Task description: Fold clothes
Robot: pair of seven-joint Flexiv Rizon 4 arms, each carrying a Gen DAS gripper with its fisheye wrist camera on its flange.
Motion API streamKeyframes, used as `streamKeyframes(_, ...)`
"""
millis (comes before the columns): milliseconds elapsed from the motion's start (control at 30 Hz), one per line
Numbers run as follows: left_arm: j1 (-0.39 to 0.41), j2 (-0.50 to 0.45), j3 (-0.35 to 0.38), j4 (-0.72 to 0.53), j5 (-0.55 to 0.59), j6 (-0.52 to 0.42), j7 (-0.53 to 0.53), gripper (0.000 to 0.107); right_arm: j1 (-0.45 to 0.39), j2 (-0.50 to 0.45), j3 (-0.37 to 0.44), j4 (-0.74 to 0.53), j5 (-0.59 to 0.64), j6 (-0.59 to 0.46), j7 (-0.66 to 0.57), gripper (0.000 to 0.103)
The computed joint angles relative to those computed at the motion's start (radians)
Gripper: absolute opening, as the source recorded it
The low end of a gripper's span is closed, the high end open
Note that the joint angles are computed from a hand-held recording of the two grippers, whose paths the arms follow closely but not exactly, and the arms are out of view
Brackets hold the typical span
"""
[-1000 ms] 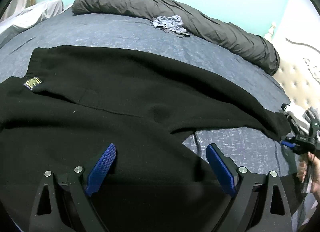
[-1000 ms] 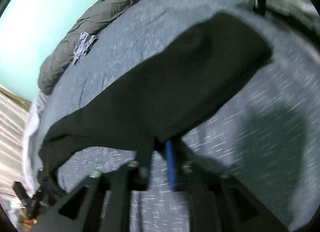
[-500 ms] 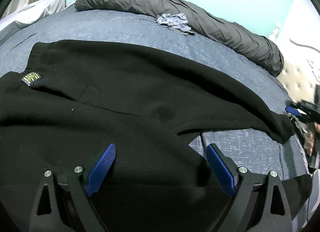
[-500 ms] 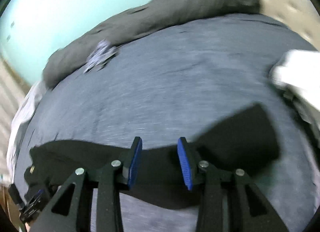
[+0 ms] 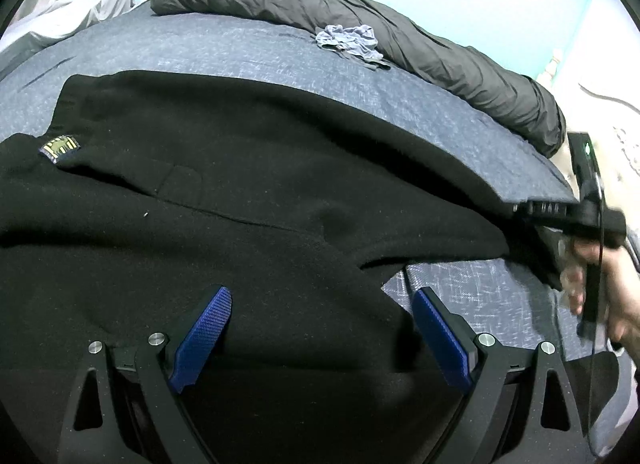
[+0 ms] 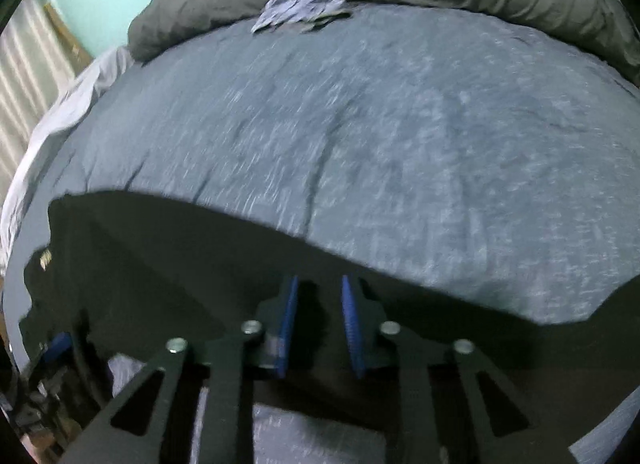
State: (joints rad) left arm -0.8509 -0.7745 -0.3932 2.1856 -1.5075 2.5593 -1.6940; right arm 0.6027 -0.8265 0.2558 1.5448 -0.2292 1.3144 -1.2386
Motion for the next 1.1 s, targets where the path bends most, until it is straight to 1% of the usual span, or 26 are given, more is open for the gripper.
streamKeyframes(100, -0.001, -0.001, -0.002, -0.005, -0.005, 0.003, 0.006, 0.095, 0.010, 0.022, -0.008, 0.056, -0.016, 0.017, -0.016, 0.013)
streamKeyframes(267, 0.000, 0.002, -0.002, -0.001, -0.001, 0.003, -0.002, 0.095, 0.007, 0.058, -0.008, 0.122, -0.026, 0.039, -0.026, 0.012)
streamKeyframes(367, -0.001, 0.001, -0.002, -0.001, 0.000, 0.003, -0.006, 0.095, -0.031, 0.052, 0.038, 0.100, -0.012, 0.024, -0.059, 0.012)
streamKeyframes(433, -0.002, 0.002, -0.001, 0.002, 0.004, 0.003, -0.009, 0.095, -0.032, 0.048, 0.031, 0.080, 0.004, 0.039, -0.044, 0.013)
streamKeyframes(467, -0.002, 0.002, 0.000, 0.004, 0.006, 0.002, -0.013, 0.095, -0.032, 0.046, 0.028, 0.069, 0.011, 0.046, -0.035, 0.016)
streamKeyframes(500, -0.003, 0.002, 0.002, 0.008, 0.011, 0.002, -0.021, 0.095, -0.027, 0.040, 0.019, 0.051, 0.014, 0.040, -0.020, 0.028)
streamKeyframes(533, -0.003, 0.003, 0.003, 0.010, 0.014, 0.001, -0.026, 0.095, -0.037, 0.024, 0.035, 0.019, 0.021, 0.031, -0.024, 0.037)
streamKeyframes(567, -0.002, 0.003, 0.004, 0.011, 0.015, -0.001, -0.027, 0.095, -0.046, 0.008, 0.050, -0.013, 0.029, 0.020, -0.029, 0.038)
streamKeyframes(633, -0.002, 0.003, 0.004, 0.010, 0.015, -0.004, -0.026, 0.095, -0.030, -0.018, 0.042, -0.075, 0.025, -0.033, -0.026, 0.038)
streamKeyframes(700, -0.003, 0.003, 0.003, 0.006, 0.011, -0.004, -0.019, 0.095, -0.033, -0.043, 0.065, -0.117, 0.034, -0.064, -0.057, 0.038)
streamKeyframes(767, -0.003, 0.004, 0.005, 0.010, 0.016, -0.004, -0.025, 0.095, -0.020, -0.052, 0.069, -0.132, 0.035, -0.086, -0.088, 0.037)
streamKeyframes(800, -0.004, 0.005, 0.006, 0.012, 0.019, -0.004, -0.029, 0.095, -0.014, -0.056, 0.071, -0.140, 0.036, -0.097, -0.104, 0.030)
streamKeyframes(833, -0.004, 0.005, 0.007, 0.012, 0.021, -0.005, -0.033, 0.095, -0.002, -0.054, 0.071, -0.133, 0.028, -0.104, -0.131, 0.025)
streamKeyframes(900, -0.005, 0.006, 0.008, 0.015, 0.026, -0.007, -0.040, 0.095, 0.013, -0.053, 0.080, -0.125, 0.017, -0.124, -0.189, 0.023)
streamKeyframes(1000, -0.007, 0.008, 0.010, 0.020, 0.029, -0.007, -0.048, 0.095, 0.023, -0.050, 0.083, -0.111, 0.031, -0.124, -0.230, 0.023)
streamKeyframes(1100, -0.008, 0.007, 0.012, 0.020, 0.032, -0.008, -0.053, 0.095, 0.029, -0.053, 0.083, -0.123, 0.046, -0.133, -0.255, 0.024)
